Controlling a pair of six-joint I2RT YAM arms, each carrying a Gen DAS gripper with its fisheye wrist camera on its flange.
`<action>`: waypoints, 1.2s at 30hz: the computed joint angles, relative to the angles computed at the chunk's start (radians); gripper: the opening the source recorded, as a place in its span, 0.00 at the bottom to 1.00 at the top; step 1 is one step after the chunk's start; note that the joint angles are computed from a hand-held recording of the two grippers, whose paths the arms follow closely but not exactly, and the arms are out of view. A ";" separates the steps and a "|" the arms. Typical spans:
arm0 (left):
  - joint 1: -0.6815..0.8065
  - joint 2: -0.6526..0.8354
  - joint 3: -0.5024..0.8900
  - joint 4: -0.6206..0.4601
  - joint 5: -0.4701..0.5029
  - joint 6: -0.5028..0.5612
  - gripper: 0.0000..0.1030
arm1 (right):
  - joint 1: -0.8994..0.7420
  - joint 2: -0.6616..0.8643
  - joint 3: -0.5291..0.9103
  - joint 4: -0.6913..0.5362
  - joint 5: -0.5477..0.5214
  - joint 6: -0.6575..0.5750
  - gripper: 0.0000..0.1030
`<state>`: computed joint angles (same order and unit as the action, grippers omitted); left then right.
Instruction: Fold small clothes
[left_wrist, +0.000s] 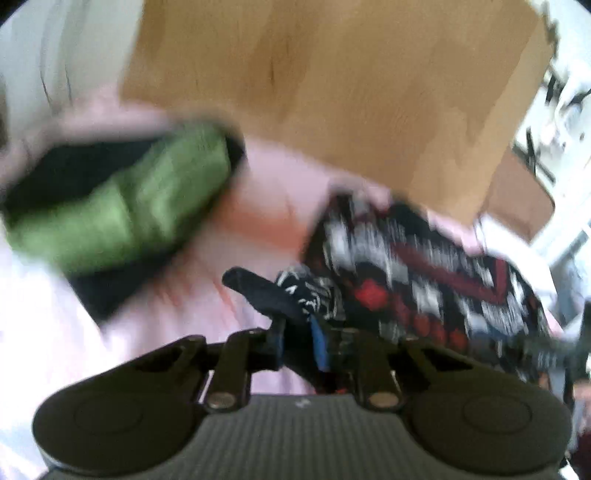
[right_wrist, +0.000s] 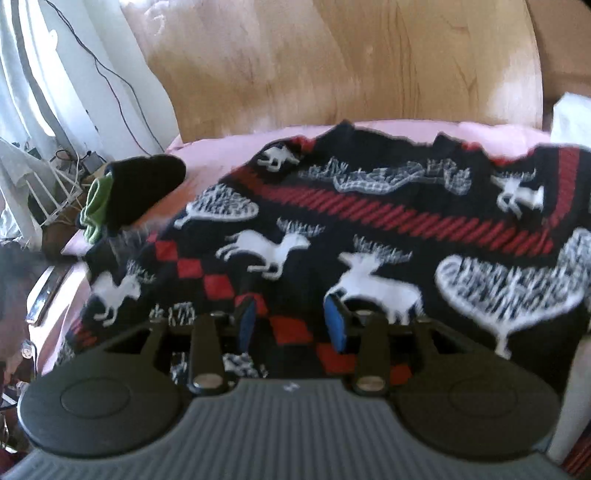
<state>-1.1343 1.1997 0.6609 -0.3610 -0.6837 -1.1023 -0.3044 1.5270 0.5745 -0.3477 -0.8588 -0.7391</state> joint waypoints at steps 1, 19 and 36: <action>-0.040 -0.034 0.031 -0.103 -0.116 -0.039 0.14 | -0.015 0.001 0.009 -0.037 -0.006 -0.042 0.43; -0.032 0.178 0.525 -0.047 -0.252 0.418 0.06 | -0.162 0.196 0.133 -0.256 -0.108 -0.338 0.49; -0.162 0.119 0.405 -0.210 -0.392 0.242 0.26 | 0.063 0.138 0.260 -0.284 -0.209 -0.070 0.51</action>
